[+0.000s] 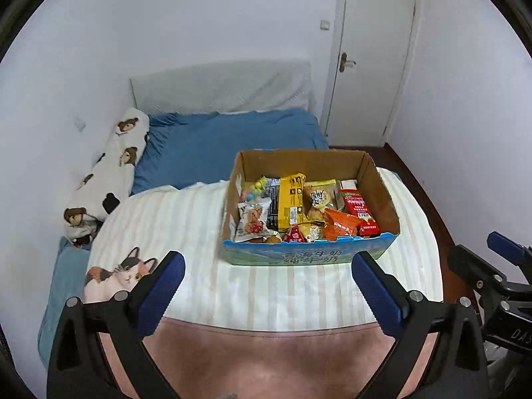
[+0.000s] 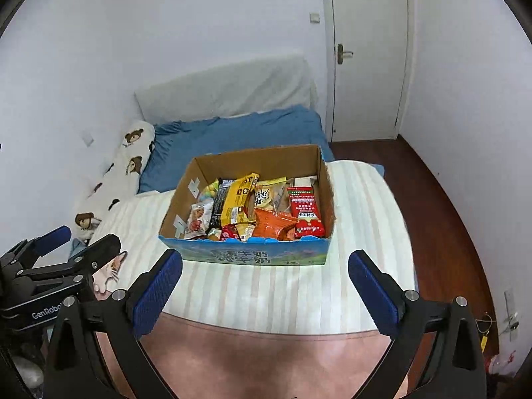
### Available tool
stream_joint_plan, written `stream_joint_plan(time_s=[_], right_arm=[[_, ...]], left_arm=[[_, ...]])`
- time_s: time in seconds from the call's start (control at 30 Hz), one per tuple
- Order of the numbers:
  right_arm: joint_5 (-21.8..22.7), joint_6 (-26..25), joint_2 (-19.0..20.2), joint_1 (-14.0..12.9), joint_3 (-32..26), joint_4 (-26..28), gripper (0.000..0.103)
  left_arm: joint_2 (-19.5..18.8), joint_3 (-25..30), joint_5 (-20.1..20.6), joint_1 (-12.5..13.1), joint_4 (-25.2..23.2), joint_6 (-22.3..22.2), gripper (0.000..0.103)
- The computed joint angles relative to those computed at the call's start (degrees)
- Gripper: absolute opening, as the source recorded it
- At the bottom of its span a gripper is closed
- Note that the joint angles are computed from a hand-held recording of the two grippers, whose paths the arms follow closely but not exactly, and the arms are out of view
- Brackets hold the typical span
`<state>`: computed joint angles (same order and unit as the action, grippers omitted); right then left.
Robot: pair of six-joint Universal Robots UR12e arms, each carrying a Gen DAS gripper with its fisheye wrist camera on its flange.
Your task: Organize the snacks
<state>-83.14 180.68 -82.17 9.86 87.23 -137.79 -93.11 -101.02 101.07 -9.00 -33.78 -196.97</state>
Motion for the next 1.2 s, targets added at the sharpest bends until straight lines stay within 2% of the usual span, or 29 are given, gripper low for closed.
stream_joint_plan(time_s=[0.23, 0.5, 0.87, 1.2], right_arm=[[-0.6, -1.3, -4.1, 0.2, 3.1, -2.0, 0.102], [0.5, -1.3, -5.9, -0.1, 4.3, -2.5, 0.102], [-1.8, -0.5, -4.7, 0.2, 3.9, -4.5, 0.102], [-3.9, 1.2, -0.6, 0.4, 0.8, -4.7, 0.102]], left_arm=[[3.0, -2.1, 1.3, -0.9, 1.3, -1.1, 0.103], [4.8, -3.5, 3.0, -1.7, 2.6, -1.1, 0.103], [3.5, -2.6, 2.3, -1.3, 2.7, -0.6, 0.103], [-0.8, 0.7, 2.7, -0.3, 1.7, -0.4, 0.103]])
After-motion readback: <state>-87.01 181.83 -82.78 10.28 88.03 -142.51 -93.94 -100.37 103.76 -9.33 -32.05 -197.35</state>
